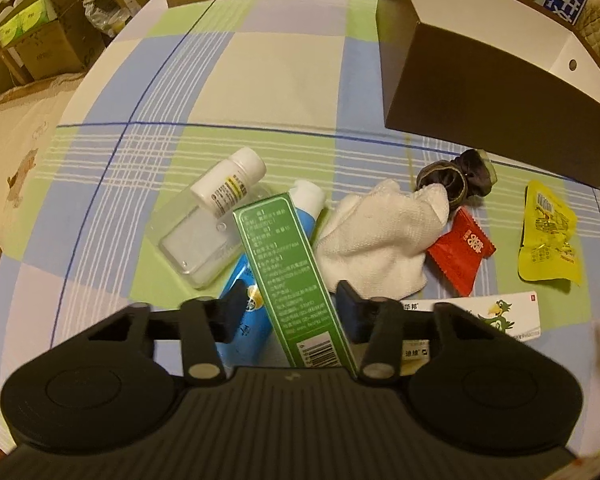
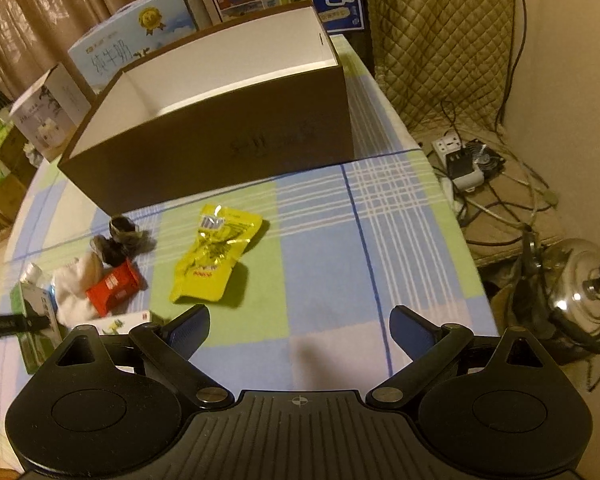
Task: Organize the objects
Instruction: 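Grasp the green medicine box with left tool while right tool grasps yellow packet, then carry green box with left tool while right tool carries yellow packet to brown box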
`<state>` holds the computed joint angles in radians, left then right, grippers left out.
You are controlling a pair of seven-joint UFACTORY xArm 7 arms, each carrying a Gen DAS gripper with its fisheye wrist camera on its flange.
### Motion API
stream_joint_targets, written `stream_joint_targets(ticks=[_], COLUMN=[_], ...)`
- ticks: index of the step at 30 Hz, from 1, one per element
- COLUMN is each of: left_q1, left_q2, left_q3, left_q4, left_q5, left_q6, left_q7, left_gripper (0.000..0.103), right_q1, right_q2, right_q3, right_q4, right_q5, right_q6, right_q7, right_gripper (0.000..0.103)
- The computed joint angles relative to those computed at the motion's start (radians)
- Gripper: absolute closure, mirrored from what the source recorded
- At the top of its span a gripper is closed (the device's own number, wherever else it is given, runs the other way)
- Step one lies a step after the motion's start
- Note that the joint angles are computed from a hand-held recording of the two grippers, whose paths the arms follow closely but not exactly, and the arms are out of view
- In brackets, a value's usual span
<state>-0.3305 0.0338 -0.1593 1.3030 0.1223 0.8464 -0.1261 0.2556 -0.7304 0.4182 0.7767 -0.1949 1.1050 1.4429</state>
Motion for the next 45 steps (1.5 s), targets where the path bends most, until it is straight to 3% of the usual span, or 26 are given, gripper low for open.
stream_joint_targets(ticks=[8,11,16,23,27,31,34,37,45], left_q1=[-0.007,-0.005,0.011,0.05,0.069,0.078,0.08,0.08,0.069], left_q2=[-0.032,-0.057,-0.083,-0.088,-0.061,-0.027,-0.009,0.011,0.06], left_q3=[-0.007,-0.008,-0.004,0.016,0.027,0.034,0.036,0.038,0.031], left_q4=[-0.045,-0.061,-0.062,-0.033,0.009,0.054,0.08,0.107,0.182], left_q5=[0.032,0.036,0.037,0.055,0.052,0.029,0.013,0.0,-0.063], left_q6=[-0.051,-0.059,-0.048,-0.032,-0.023,-0.01,-0.003,-0.001,0.006], left_q7=[-0.012,-0.006,-0.016,-0.024,-0.009,0.028,0.058,0.087,0.184], left_gripper=[0.078,0.078,0.078,0.078,0.078,0.078,0.078,0.078,0.078], right_q1=[-0.014,-0.026,-0.039,-0.117,-0.208,-0.213,-0.252,-0.274,-0.212], right_q2=[-0.067,-0.069,-0.018,0.054,0.079,0.133,0.129,0.107,0.023], right_q3=[-0.056,-0.072,-0.089,-0.041,0.016,-0.003,0.028,0.045,0.003], right_q4=[-0.158,-0.227,-0.323,-0.38,-0.369,-0.327,-0.316,-0.322,-0.271], right_q5=[0.031,0.07,0.149,0.19,0.16,0.131,0.09,0.065,0.033], right_q6=[-0.277,-0.43,-0.694,-0.901,-0.941,-0.91,-0.904,-0.932,-0.746], right_q7=[0.03,0.064,0.128,0.253,0.322,0.313,0.336,0.356,0.289], right_gripper=[0.017,0.024,0.046,0.06,0.064,0.089,0.096,0.1,0.103])
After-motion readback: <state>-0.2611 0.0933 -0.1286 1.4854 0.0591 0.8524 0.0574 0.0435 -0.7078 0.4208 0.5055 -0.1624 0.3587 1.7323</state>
